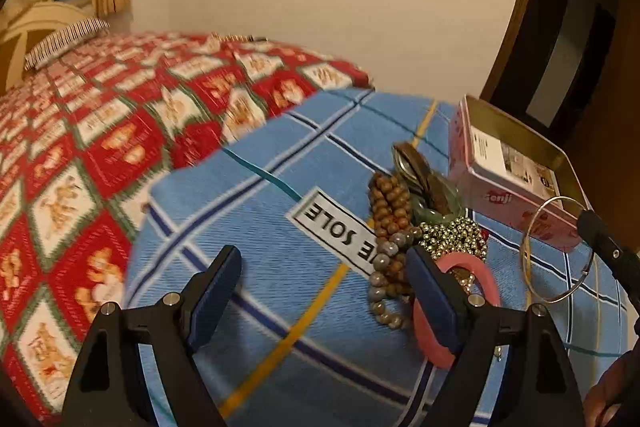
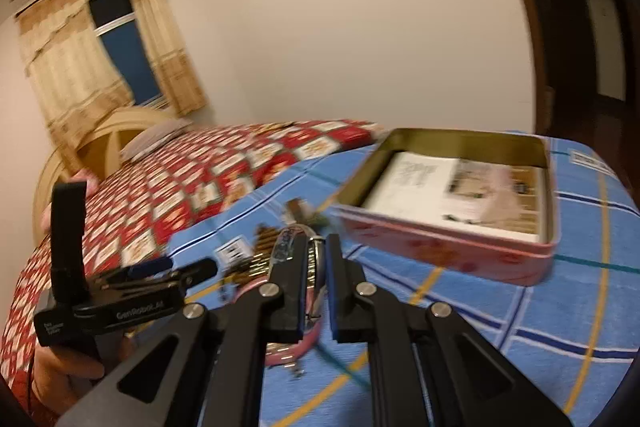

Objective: Organize jewelry
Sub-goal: 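Grasp the dark bead bracelet with the left tool while the right tool grasps the silver bangle, then carry both bracelets into the pink tin and open both tools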

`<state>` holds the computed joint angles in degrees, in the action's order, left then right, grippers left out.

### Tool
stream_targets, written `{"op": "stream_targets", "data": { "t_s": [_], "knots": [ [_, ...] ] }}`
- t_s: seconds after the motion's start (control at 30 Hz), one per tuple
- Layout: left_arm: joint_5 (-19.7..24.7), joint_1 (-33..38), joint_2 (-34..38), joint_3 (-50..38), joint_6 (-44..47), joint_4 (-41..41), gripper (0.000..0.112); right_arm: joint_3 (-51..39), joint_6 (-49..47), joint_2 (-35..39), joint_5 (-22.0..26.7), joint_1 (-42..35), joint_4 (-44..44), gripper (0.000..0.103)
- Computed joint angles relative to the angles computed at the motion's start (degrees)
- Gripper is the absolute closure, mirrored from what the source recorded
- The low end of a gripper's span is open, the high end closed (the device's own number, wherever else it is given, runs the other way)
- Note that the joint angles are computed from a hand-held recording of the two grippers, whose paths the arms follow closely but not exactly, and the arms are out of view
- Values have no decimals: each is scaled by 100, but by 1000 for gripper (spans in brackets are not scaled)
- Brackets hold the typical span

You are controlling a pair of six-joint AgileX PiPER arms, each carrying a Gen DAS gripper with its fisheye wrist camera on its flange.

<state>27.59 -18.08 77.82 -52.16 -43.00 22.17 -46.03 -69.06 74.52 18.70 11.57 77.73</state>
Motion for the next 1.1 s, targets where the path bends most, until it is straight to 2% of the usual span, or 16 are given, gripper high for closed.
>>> {"op": "stream_targets", "data": {
  "t_s": [0.03,0.13,0.17,0.2,0.3,0.37,0.43,0.5,0.57,0.63,0.73,0.83,0.9,0.97,1.1],
  "knots": [
    [-15,5,83,-61,150,-155,29,-16,-11,57,-71,-31,67,91],
    [1,100,343,-282,1256,-1199,57,-83,320,149,-105,-111,-157,91],
    [14,157,396,-320,1696,-1602,76,-59,393,101,-33,-178,-237,91],
    [55,171,448,-355,1997,-1874,89,-49,422,98,-78,-153,-269,91],
    [-88,145,340,-248,2296,-2169,103,7,232,89,-159,-138,-125,91],
    [-412,119,22,3,2273,-2168,104,71,67,51,-97,-243,9,91],
    [-832,-64,-444,365,1582,-1447,104,118,-4,12,-115,-292,86,91],
    [-1061,-226,-839,609,890,-696,105,140,-111,-17,-80,-359,233,91],
    [-1175,-254,-1172,730,945,-758,105,157,-197,-46,-114,-379,334,91],
    [-1240,-325,-1543,792,706,-476,105,207,-377,-104,-105,-420,531,91],
    [-1204,-306,-1952,676,1161,-778,105,226,-472,-173,-112,-434,653,91],
    [-1197,-202,-1955,489,1794,-1342,105,250,-586,-246,-113,-453,788,91],
    [-1213,-219,-1894,459,1811,-1343,105,265,-641,-304,-46,-524,889,91],
    [-1237,-340,-1769,417,1569,-1078,105,245,-631,-329,103,-646,964,91],
    [-1368,-746,-1310,140,1027,-497,105,-4,-463,-211,767,-1175,977,91]
  ]
}}
